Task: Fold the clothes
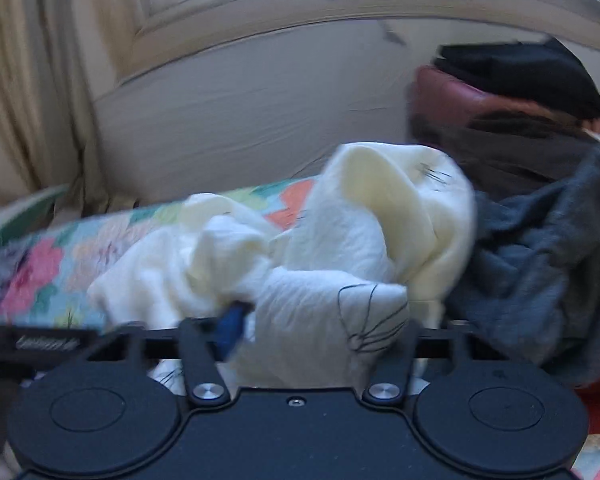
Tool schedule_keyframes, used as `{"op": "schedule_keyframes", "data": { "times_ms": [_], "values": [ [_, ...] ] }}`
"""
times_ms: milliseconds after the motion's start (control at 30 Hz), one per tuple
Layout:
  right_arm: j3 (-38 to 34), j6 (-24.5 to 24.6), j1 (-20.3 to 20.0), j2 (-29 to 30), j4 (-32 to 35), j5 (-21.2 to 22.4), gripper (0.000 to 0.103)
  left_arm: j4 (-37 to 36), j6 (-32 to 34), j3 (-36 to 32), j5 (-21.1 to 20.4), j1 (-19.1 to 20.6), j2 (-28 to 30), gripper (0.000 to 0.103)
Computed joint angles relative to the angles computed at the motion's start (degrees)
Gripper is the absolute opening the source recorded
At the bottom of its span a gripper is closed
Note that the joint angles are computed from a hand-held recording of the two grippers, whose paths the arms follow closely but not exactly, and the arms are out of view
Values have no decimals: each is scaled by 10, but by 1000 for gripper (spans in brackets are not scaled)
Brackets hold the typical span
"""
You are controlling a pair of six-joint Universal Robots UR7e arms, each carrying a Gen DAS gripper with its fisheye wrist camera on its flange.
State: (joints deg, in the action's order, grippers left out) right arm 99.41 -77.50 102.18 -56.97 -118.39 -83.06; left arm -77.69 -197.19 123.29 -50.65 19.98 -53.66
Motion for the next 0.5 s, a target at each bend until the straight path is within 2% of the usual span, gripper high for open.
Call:
{"op": "schedule_keyframes", "data": {
  "times_ms": [33, 67, 133, 167, 233, 300, 433, 500],
  "values": [
    [14, -17, -1, -13, 0, 0, 41, 13, -31, 4, 22, -10, 6, 59],
    [26, -32, -2, -24, 3, 0, 38, 18, -62, 14, 48, -21, 12, 50],
    [17, -19, -6, -30, 59, -1, 35, 7, -75, 23, 79, -27, 20, 27],
    [9, -8, -10, -29, 88, -1, 35, 1, -69, 22, 87, -25, 24, 23],
    [-2, 21, -20, -23, 133, -1, 35, 2, -40, 0, 86, -11, 32, 20],
    [0, 52, -33, -24, 141, 3, 35, 33, -52, -27, 95, -9, 48, 17],
    [11, 51, -50, -60, 142, 21, 30, 88, -65, -55, 142, -21, 59, 17],
    [2, 54, -60, -76, 151, 38, 29, 111, -72, -66, 180, -23, 64, 17]
  ]
}}
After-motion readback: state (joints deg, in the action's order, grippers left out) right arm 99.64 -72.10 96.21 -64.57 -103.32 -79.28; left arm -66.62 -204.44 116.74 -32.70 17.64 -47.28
